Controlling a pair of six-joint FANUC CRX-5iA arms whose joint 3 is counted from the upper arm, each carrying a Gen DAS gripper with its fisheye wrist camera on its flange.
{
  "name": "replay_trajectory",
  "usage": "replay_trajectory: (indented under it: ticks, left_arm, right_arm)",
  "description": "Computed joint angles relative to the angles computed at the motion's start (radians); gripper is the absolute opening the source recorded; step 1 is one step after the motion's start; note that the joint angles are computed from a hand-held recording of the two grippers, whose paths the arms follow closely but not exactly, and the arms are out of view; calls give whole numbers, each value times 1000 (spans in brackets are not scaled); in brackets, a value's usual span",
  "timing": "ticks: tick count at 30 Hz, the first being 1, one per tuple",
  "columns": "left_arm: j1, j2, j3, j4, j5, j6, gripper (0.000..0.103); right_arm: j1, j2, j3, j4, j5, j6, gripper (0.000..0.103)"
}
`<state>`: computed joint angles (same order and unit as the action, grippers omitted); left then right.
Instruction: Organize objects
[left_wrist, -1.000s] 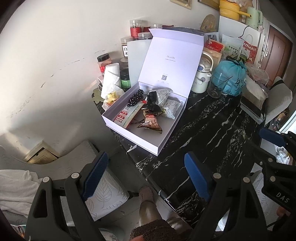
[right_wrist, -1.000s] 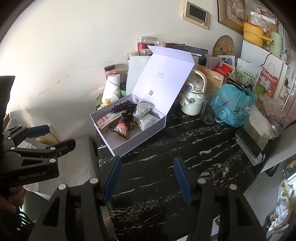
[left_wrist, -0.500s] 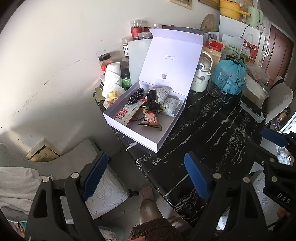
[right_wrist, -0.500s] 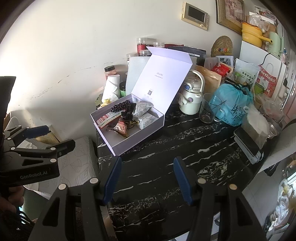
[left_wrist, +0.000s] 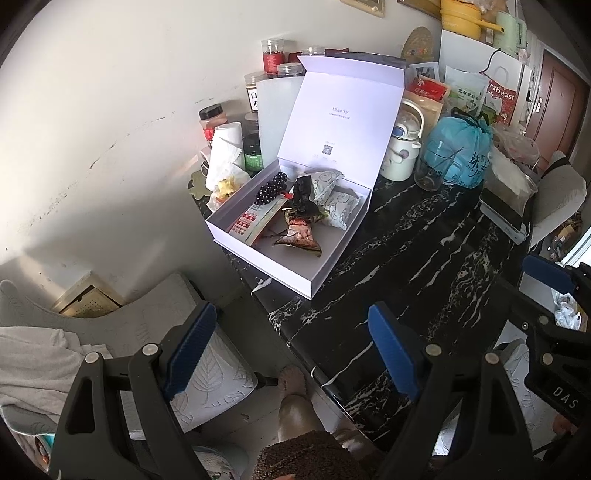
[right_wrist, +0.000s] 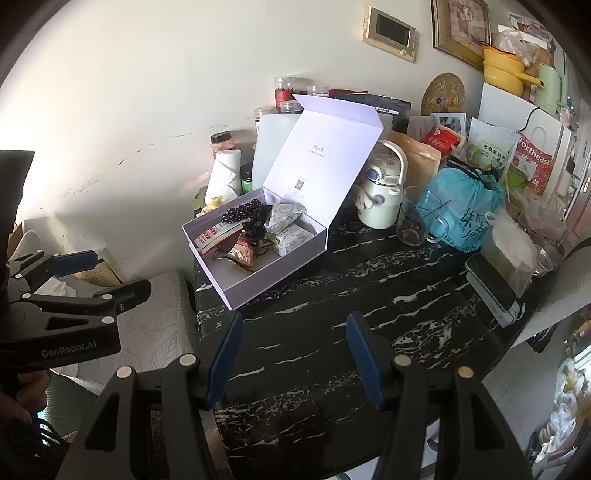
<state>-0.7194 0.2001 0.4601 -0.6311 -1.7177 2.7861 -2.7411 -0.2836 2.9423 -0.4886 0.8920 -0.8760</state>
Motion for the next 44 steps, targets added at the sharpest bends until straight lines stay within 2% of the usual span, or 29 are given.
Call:
replay_trajectory:
  ticks: [6,8,10,20,26,32,37,44]
  left_arm:
    - [-7,15,18,1,-10,9,84]
    - [-8,20,23,5,-16,18,84]
    - [-13,24,25,3,-18,27,84]
    - [23,6,-16,36,39,-6,84]
    - [77,-21,-59,56,94,-40,84]
    - [139,-34,-100,74,118,-100,84]
    - [218,-59,-162,128,182,-148,84]
    - [261,-84,-200,105,220,-166,84]
  right_arm:
    - [-13,16,25,-13,-5,14,59]
    - [-16,22,33,-12,-5,12,66]
    - [-20,29,45,-13,-8,14,68]
    - [-12,11,15,17,-8,-35,68]
    - [9,-40,-64,61,20,-85,68]
    - [38,-136,-200,124,103,-169,68]
    - [61,-219,-312,162,173,-225,68]
    - [84,-333,-477,196,259,-279,68]
